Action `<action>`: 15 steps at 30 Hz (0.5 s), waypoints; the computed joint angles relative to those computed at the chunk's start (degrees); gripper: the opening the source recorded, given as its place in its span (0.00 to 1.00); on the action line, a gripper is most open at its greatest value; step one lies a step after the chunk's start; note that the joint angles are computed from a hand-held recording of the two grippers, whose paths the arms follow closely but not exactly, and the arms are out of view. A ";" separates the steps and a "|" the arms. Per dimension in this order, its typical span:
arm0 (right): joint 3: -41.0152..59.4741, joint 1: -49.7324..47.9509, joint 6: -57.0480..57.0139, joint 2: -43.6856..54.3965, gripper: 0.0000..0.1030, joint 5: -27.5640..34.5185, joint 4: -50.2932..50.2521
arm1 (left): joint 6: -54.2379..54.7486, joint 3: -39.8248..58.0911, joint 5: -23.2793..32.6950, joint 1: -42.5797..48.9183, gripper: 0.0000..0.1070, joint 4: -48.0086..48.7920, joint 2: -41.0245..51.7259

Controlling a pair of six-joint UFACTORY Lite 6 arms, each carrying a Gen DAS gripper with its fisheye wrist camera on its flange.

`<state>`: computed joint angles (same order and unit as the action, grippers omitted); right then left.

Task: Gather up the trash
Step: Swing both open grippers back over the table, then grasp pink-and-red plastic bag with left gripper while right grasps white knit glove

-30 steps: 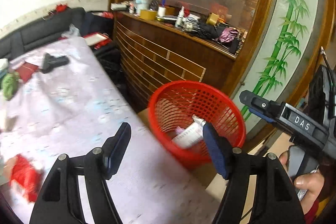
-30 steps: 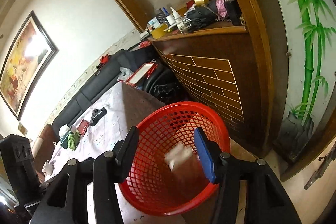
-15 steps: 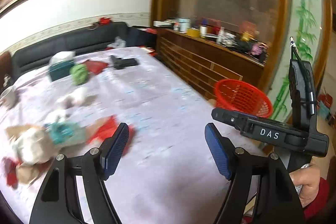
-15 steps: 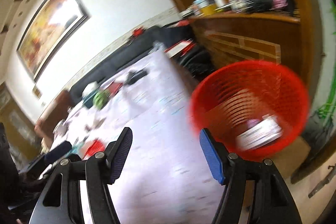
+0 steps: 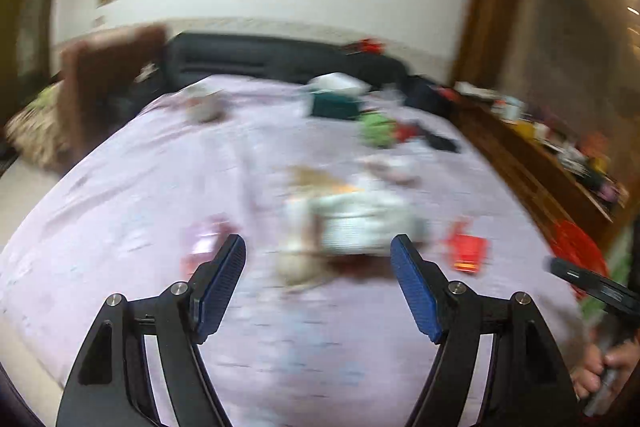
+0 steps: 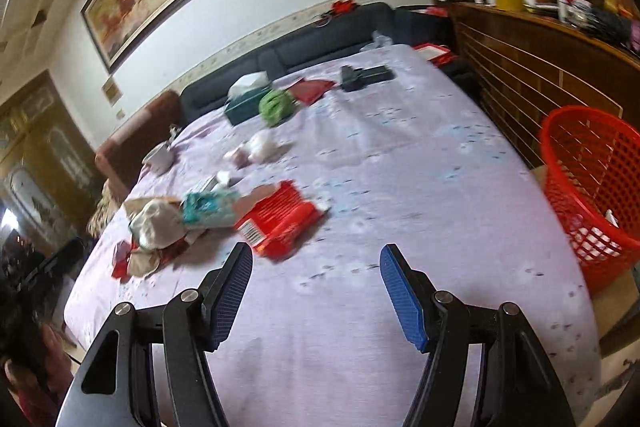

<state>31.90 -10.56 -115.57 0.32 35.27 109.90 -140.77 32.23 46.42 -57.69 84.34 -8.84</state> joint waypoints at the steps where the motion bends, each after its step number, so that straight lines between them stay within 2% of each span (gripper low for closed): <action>1: -0.25 1.37 -0.03 -0.39 0.69 -0.48 0.46 | -0.52 -2.13 -1.78 2.99 0.69 0.54 -1.57; 5: 1.01 8.54 -1.36 0.02 0.69 -3.66 3.99 | -5.38 -6.65 -11.04 16.39 0.69 8.54 -1.77; 11: 5.68 19.06 -1.05 3.91 0.69 -7.22 6.32 | -25.27 -4.12 -22.93 32.72 0.69 34.71 8.98; 13: 7.64 22.31 -1.27 5.54 0.69 -8.59 7.77 | -31.64 -2.42 -24.62 35.10 0.62 42.19 12.20; 14: 8.54 23.42 -1.14 6.21 0.69 -9.02 8.09 | -31.87 -1.14 -25.44 35.71 0.47 42.75 14.06; 15: 9.61 24.53 -0.73 7.00 0.69 -9.20 8.19 | -32.59 -0.02 -26.24 36.25 0.42 43.89 15.76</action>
